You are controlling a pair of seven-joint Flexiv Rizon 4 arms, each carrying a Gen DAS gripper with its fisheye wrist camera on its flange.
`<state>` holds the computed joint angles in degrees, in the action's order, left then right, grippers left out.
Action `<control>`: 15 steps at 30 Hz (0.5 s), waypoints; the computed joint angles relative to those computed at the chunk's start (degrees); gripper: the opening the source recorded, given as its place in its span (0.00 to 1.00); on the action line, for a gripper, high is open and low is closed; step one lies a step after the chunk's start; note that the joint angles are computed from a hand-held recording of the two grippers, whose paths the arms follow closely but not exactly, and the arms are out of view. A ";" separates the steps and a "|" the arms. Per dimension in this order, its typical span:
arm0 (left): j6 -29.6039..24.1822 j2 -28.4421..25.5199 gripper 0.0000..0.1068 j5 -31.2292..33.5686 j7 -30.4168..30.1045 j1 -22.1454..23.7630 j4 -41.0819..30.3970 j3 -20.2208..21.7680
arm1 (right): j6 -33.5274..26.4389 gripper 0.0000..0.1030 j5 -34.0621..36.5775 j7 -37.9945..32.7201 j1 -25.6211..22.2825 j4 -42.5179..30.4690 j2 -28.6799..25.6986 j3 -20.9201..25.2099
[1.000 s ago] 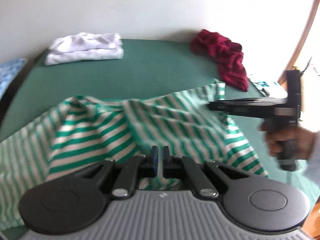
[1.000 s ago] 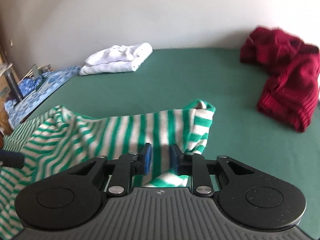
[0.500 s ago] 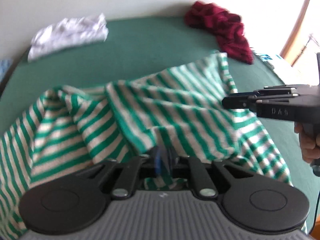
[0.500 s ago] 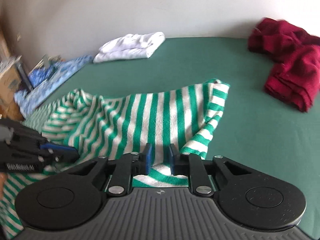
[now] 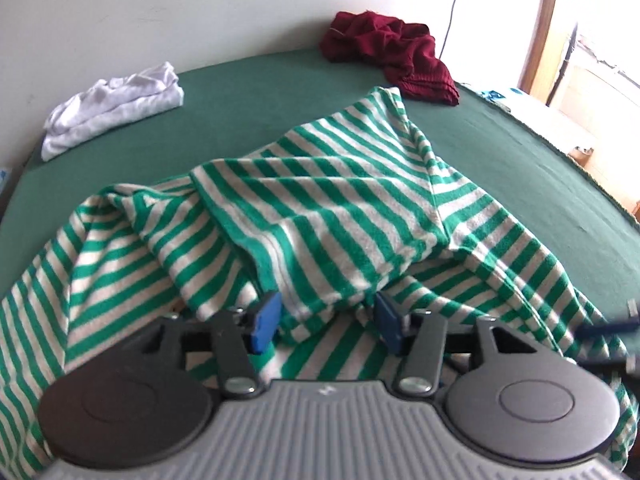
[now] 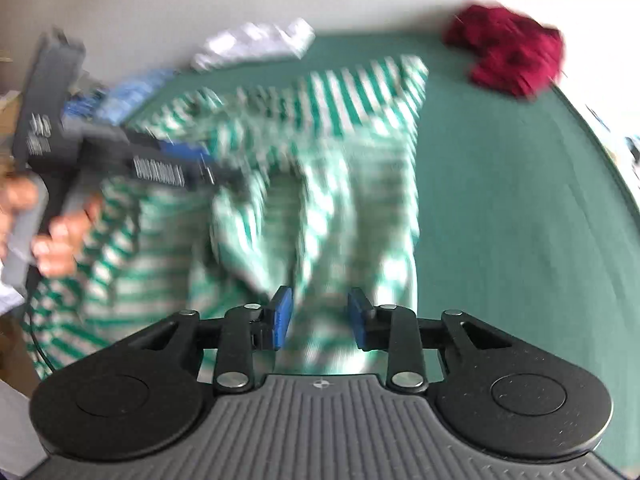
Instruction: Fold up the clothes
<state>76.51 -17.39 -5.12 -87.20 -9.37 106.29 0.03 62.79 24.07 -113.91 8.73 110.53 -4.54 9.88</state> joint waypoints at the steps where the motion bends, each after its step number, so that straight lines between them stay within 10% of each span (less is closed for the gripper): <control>1: -1.36 -0.06 0.60 0.88 -1.03 -0.64 -0.58 0.83 | 3.19 0.31 -2.62 3.98 0.78 3.02 1.06 0.25; 5: -4.47 -0.63 0.62 6.30 -7.91 -3.62 -3.60 4.11 | 12.43 0.32 -7.42 10.48 2.54 9.06 1.92 0.82; 9: -5.36 1.56 0.00 11.97 -15.30 -5.46 -3.80 6.10 | 11.03 0.35 0.27 3.20 1.43 6.57 1.19 1.51; 13: -9.74 5.24 0.11 15.33 -23.90 -5.60 -2.52 6.20 | 7.39 0.35 10.55 -5.56 -0.21 3.65 1.34 1.54; 15: -13.18 7.20 0.47 22.62 -30.37 -7.16 -2.79 7.19 | 6.77 0.39 14.33 -9.49 -0.48 3.60 2.04 1.44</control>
<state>63.33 -10.19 17.50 -117.57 -16.53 103.51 7.21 69.56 38.39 -123.40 8.25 114.13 -2.50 11.32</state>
